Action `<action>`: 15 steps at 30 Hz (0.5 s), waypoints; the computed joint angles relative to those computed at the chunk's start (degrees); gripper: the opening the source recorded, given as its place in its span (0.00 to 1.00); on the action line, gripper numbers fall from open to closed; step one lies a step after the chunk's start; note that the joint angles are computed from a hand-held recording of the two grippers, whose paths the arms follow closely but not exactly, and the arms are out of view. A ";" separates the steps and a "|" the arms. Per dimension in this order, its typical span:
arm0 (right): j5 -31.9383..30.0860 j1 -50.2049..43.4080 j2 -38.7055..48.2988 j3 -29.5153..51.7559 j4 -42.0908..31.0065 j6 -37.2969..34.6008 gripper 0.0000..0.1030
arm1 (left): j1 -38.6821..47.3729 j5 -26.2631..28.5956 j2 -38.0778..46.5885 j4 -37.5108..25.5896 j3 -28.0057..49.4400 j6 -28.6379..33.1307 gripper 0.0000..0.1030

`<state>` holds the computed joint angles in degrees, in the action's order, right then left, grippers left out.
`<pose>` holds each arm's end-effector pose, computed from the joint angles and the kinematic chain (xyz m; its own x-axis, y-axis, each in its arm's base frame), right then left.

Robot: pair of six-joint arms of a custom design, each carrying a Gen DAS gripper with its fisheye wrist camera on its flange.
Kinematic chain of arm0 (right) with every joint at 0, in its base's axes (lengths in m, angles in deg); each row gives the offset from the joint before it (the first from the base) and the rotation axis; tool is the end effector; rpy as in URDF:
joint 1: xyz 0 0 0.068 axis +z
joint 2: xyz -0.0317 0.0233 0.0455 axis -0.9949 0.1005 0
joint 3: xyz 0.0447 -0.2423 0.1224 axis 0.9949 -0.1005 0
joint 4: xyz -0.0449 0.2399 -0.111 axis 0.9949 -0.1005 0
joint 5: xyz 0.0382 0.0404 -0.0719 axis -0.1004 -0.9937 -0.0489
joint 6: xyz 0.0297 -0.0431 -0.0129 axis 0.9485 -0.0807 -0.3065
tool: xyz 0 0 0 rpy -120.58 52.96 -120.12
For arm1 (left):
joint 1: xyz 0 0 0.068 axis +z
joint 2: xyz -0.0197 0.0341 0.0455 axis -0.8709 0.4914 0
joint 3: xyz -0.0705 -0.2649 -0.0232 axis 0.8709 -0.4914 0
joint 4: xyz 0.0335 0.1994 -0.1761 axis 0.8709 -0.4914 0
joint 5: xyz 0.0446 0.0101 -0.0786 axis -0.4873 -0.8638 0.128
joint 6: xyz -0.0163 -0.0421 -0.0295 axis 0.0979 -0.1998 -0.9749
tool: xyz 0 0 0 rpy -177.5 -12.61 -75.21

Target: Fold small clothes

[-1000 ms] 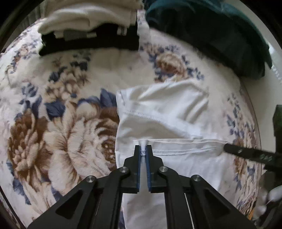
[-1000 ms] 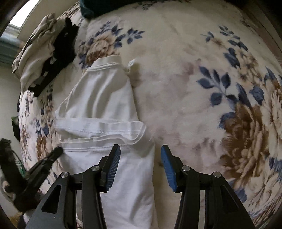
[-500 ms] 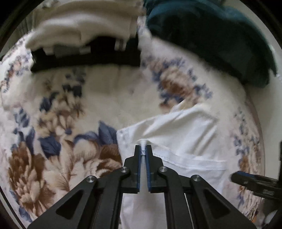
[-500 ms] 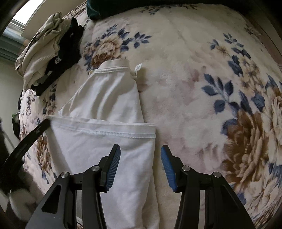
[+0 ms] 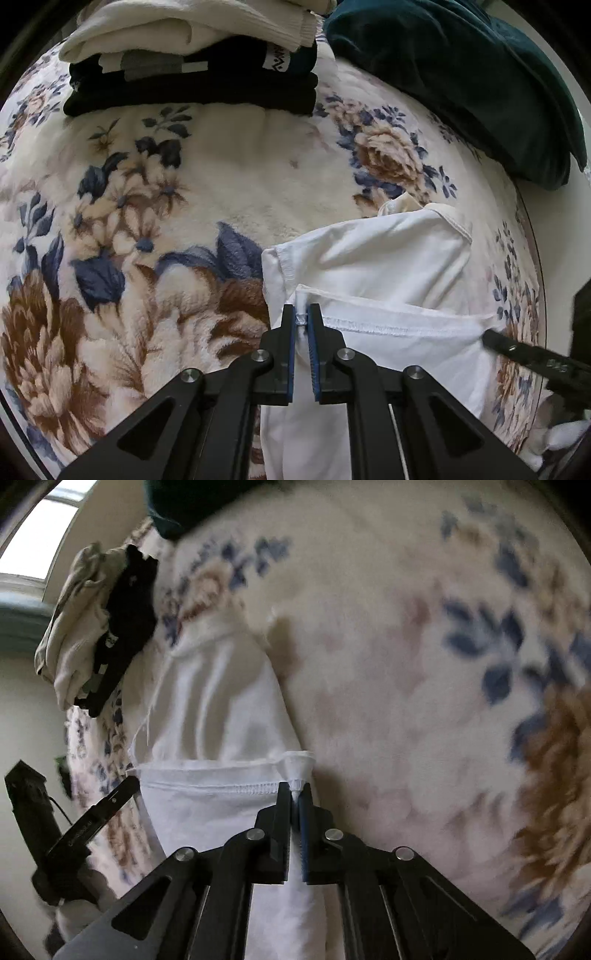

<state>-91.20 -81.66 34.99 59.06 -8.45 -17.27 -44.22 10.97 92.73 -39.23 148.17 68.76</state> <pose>0.1887 0.0200 0.2415 -0.8463 0.5284 -0.0676 0.4508 0.7781 0.4374 0.2712 0.0660 0.3305 -0.9472 0.1309 -0.2926 0.2116 0.9410 -0.2640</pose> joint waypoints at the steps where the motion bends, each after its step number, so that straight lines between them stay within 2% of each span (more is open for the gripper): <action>1: 1.69 1.16 -0.72 1.06 -0.25 0.14 0.03 | -0.10 0.06 0.09 -0.06 0.00 -0.08 0.06; 4: 7.48 4.85 -0.49 5.01 -1.86 0.35 0.03 | -0.08 -0.07 0.25 0.12 -0.04 -0.61 0.07; 7: 9.54 5.85 2.44 6.93 -1.48 -1.75 0.03 | 1.54 1.20 2.03 -1.56 1.58 -2.07 0.11; 8: 8.82 5.17 3.29 7.18 -1.37 -2.40 0.03 | 2.22 1.68 2.49 -2.11 2.20 -2.47 0.24; 11: 4.55 2.63 5.71 6.61 -0.43 -4.15 0.03 | 5.52 5.62 3.91 -4.26 4.04 -1.52 0.48; 15: 0.49 -0.68 7.46 5.53 -0.23 -5.25 0.06 | 6.88 8.73 5.39 -6.67 4.60 1.76 0.51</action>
